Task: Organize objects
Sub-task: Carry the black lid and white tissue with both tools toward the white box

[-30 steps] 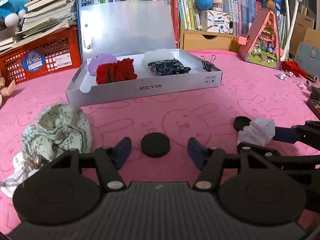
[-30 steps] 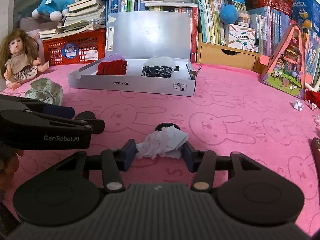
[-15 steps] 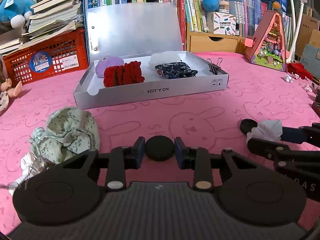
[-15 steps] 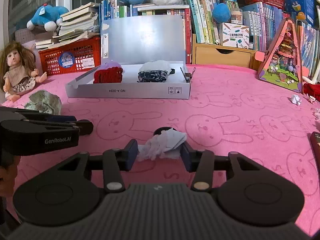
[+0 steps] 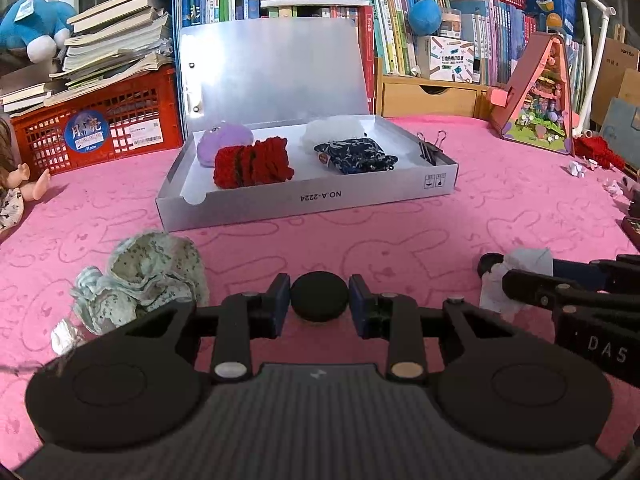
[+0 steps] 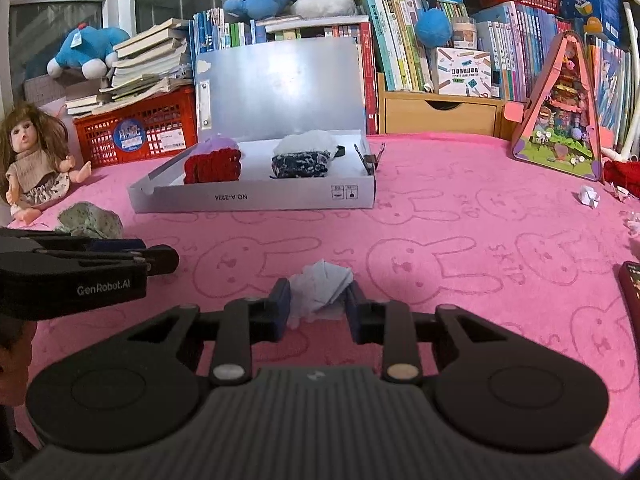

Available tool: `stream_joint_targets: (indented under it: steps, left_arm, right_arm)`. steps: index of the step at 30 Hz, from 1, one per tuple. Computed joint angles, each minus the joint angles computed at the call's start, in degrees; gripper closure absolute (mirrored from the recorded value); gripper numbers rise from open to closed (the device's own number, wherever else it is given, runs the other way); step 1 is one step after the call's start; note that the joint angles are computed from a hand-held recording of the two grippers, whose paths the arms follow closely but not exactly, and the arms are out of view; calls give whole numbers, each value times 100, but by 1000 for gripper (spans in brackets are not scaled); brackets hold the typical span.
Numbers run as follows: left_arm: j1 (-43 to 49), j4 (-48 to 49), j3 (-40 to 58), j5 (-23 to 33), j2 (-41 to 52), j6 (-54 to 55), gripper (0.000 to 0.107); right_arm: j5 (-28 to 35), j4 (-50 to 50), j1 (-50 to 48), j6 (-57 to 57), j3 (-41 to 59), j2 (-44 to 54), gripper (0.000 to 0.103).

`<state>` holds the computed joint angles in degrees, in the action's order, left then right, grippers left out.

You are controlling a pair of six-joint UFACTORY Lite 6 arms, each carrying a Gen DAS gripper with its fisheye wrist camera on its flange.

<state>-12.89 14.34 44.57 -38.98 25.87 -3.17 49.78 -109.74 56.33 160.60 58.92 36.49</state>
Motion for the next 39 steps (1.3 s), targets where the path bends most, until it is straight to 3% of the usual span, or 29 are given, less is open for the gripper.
stream_joint_targets:
  steps: [16, 39]
  left_arm:
    - [180, 233, 295, 275, -148, -266, 70]
    - [443, 1109, 1741, 1028, 371, -1307, 70]
  right_arm:
    - [-113, -292, -297, -34, 271, -185, 70]
    - [-1065, -1231, -1348, 122, 942, -185, 69]
